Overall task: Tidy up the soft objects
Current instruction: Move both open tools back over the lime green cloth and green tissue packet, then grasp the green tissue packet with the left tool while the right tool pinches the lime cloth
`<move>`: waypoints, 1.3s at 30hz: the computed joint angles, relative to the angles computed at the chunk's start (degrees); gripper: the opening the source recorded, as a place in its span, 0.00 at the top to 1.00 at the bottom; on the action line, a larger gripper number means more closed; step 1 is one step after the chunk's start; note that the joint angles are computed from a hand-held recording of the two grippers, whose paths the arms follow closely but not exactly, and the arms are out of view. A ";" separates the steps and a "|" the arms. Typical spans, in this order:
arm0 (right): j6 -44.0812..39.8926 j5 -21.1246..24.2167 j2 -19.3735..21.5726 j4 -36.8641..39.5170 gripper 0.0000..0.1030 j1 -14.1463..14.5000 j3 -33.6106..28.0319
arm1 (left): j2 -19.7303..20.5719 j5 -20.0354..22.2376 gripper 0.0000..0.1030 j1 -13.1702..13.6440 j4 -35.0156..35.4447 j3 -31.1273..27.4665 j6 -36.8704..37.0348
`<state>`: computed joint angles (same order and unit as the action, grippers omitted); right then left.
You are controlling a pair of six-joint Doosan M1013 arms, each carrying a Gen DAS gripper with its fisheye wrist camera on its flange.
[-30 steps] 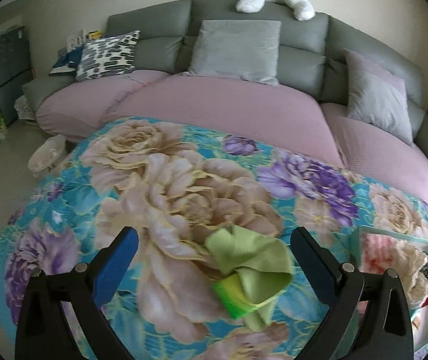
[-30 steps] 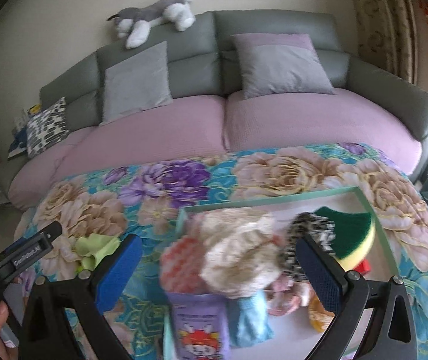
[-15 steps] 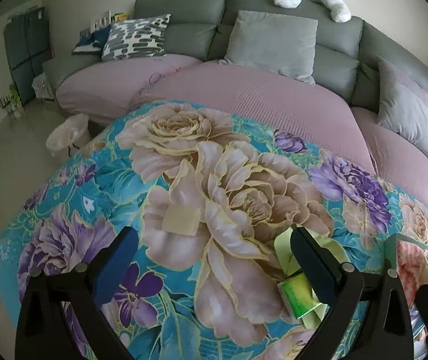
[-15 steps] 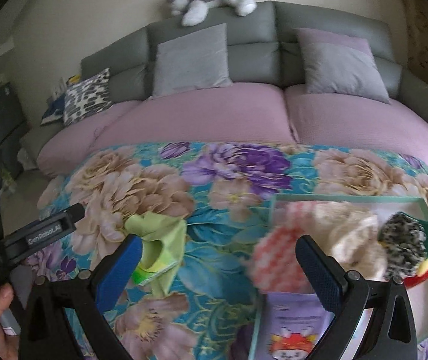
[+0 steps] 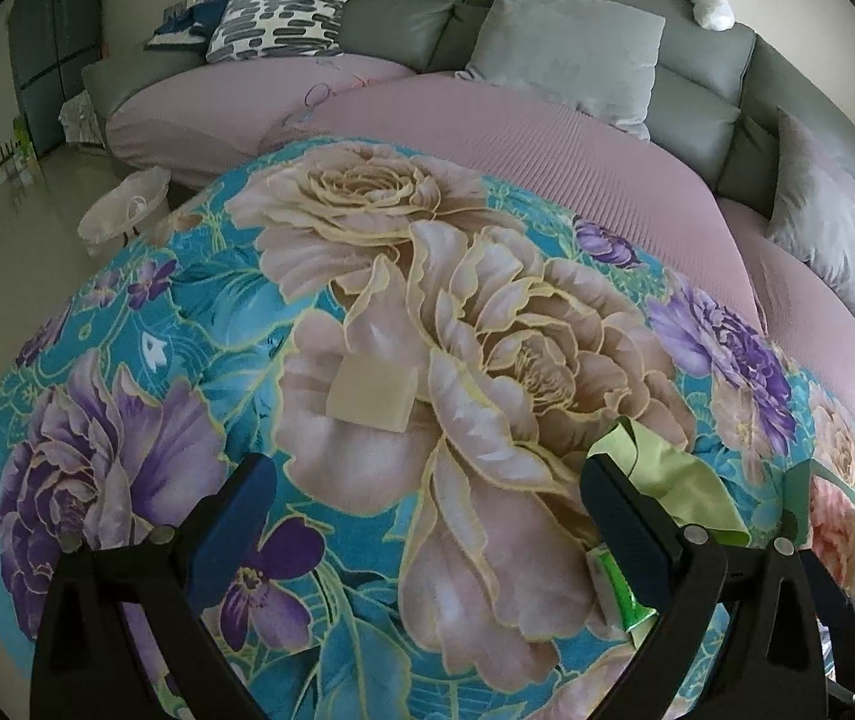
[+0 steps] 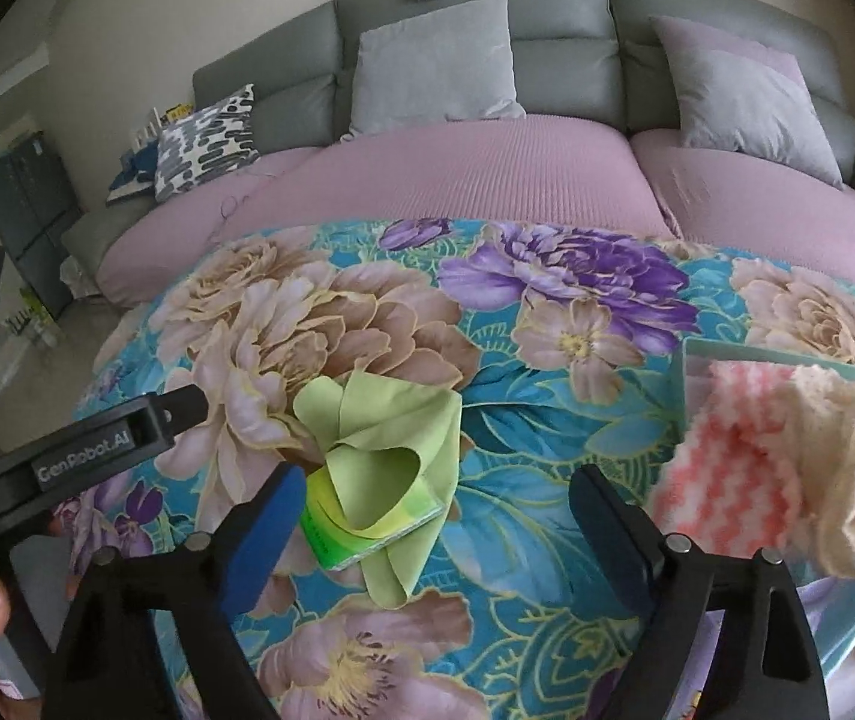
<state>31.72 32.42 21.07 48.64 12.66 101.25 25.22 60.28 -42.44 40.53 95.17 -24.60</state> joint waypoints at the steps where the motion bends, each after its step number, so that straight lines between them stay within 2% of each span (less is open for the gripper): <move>1: 0.25 0.17 0.24 -0.05 0.16 0.11 -0.11 | -0.08 -0.37 0.02 0.09 -0.16 0.20 -0.11; 4: 1.16 0.32 0.63 -0.59 0.19 0.42 -0.41 | -0.29 -0.84 0.02 0.23 -0.27 0.63 -0.60; 9: 0.00 1.59 1.30 1.61 0.30 0.54 -0.67 | -0.38 -1.54 0.02 0.41 -0.54 0.95 -0.62; 11: -0.11 1.94 1.55 2.10 0.40 0.64 -0.78 | -0.41 -1.61 0.02 0.42 -0.50 1.02 -0.74; 21: -1.02 3.38 2.42 5.91 0.59 0.18 -1.07 | -0.33 -2.46 0.02 0.68 -0.87 1.14 -0.43; 32: -1.17 4.81 3.27 7.51 0.90 -0.25 -1.50 | 0.28 -2.71 0.02 0.85 -1.81 0.46 1.58; 39: -1.71 4.78 3.14 8.86 0.94 -0.71 -1.49 | 0.33 -3.56 0.02 0.93 -1.80 0.35 2.20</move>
<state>30.01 37.20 24.21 57.50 11.96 99.76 25.55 56.73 -41.51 38.74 95.53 -22.41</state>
